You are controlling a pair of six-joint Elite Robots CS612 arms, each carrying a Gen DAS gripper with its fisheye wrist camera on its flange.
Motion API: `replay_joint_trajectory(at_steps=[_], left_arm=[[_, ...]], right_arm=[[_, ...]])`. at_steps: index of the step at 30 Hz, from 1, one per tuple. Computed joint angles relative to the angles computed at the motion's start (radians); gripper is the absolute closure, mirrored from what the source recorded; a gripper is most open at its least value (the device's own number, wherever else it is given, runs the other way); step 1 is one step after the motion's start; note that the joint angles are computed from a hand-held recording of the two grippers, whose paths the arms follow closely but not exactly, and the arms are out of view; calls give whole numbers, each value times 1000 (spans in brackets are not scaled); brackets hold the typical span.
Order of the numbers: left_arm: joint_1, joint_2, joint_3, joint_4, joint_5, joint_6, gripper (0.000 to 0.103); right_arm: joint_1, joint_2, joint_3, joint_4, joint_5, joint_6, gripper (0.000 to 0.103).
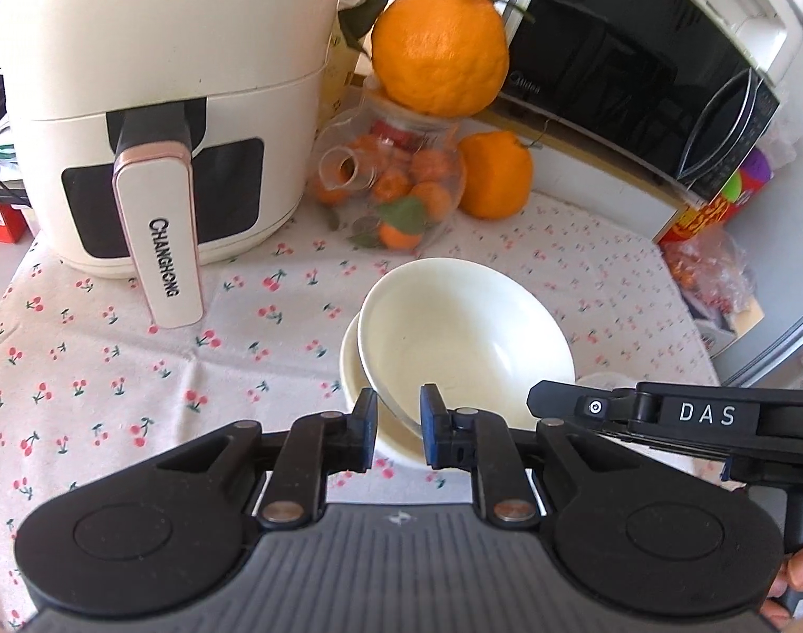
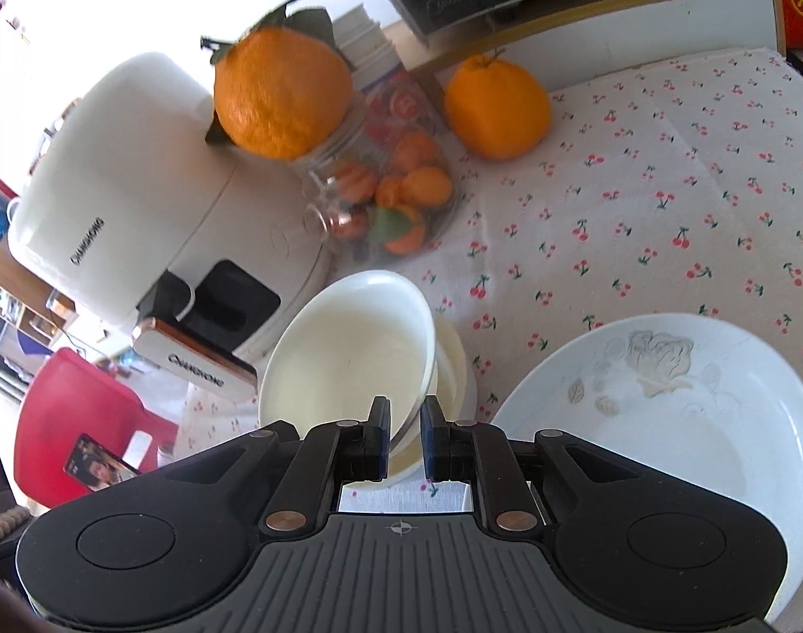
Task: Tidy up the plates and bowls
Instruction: 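Carry the small bowl with both grippers, nest it into the bowl stack, open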
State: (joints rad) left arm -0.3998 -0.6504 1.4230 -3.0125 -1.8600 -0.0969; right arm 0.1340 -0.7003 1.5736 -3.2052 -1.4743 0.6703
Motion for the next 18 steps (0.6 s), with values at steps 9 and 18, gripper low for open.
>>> replay_joint_trajectory(at_steps=[9, 18], left_arm=[[-4, -2, 7, 19, 33, 40, 86], [-13, 2, 8, 8, 70, 81, 80]], right_arm=[[2, 9, -12, 35, 3, -7, 89], [0, 11, -13, 38, -4, -12, 87]])
